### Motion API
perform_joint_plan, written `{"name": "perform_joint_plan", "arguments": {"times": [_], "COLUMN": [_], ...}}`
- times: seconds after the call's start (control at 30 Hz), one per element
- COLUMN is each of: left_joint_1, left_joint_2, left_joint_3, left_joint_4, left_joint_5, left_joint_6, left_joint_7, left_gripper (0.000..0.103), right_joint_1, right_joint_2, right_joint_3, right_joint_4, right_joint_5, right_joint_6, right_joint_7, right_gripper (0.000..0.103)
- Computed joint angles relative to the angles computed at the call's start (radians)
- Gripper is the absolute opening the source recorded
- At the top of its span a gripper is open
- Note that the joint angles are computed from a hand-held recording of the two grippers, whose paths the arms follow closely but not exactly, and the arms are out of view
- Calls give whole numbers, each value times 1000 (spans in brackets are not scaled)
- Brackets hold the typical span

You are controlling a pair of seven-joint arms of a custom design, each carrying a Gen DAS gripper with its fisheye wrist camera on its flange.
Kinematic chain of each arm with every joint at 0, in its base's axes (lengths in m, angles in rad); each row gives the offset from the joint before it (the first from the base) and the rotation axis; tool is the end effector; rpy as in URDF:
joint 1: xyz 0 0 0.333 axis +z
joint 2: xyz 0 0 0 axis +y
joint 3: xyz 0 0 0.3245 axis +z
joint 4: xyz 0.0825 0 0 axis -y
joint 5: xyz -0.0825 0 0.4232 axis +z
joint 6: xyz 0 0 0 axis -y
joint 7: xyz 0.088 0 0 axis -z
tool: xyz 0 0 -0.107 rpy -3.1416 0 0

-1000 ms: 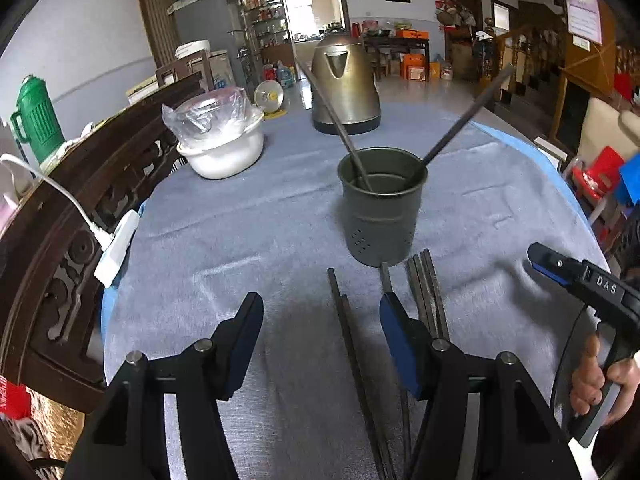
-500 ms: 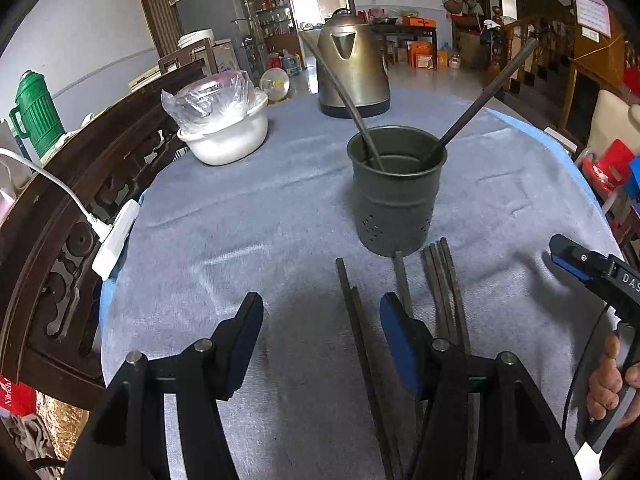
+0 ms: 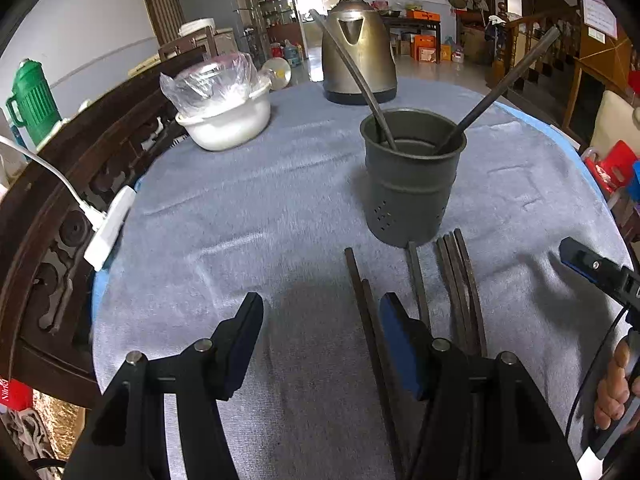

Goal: Organize utensils
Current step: 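Move the left tool back to the remaining sticks while the right tool holds the cup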

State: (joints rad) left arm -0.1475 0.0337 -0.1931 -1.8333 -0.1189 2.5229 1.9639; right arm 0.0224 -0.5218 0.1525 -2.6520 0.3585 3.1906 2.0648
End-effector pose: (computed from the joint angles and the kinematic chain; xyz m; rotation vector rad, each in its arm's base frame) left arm 0.6203 -0.2168 0.5791 -1.1660 2.3748 -0.7237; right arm 0.4439 0.0505 0.5200 -0.9277 1.9020 -0.4366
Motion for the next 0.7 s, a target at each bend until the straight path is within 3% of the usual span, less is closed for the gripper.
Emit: {"name": "perform_joint_plan", "arguments": {"times": [0.13,0.23,0.37,0.53,0.7], "left_joint_1": [20,42,73,73,71], "left_joint_2": [53,105,159,216,277], "left_joint_3": [3,0,-15,-24,-39], "left_joint_4": [76,150,228,298,387], "left_joint_5": [-93,-150,-231,-199,-180], "left_joint_6": [-115,-208,-305,-352,-406], "left_joint_7": [36,33,43,16,-20], "left_gripper": [62,62,62,59,58], "right_joint_1": [77,47,55,14,31], "right_joint_2": [49,94,147,213,272], "right_joint_3": [-50,-12,-16,1,-27], "right_joint_4": [59,130,199,289,368], "right_joint_5": [5,-50,-89,-201,-284], "right_joint_6": [-60,-145,-207,-315,-415], "right_joint_7": [-22,-26,-10,72,120], "right_gripper": [39,38,30,22,17]}}
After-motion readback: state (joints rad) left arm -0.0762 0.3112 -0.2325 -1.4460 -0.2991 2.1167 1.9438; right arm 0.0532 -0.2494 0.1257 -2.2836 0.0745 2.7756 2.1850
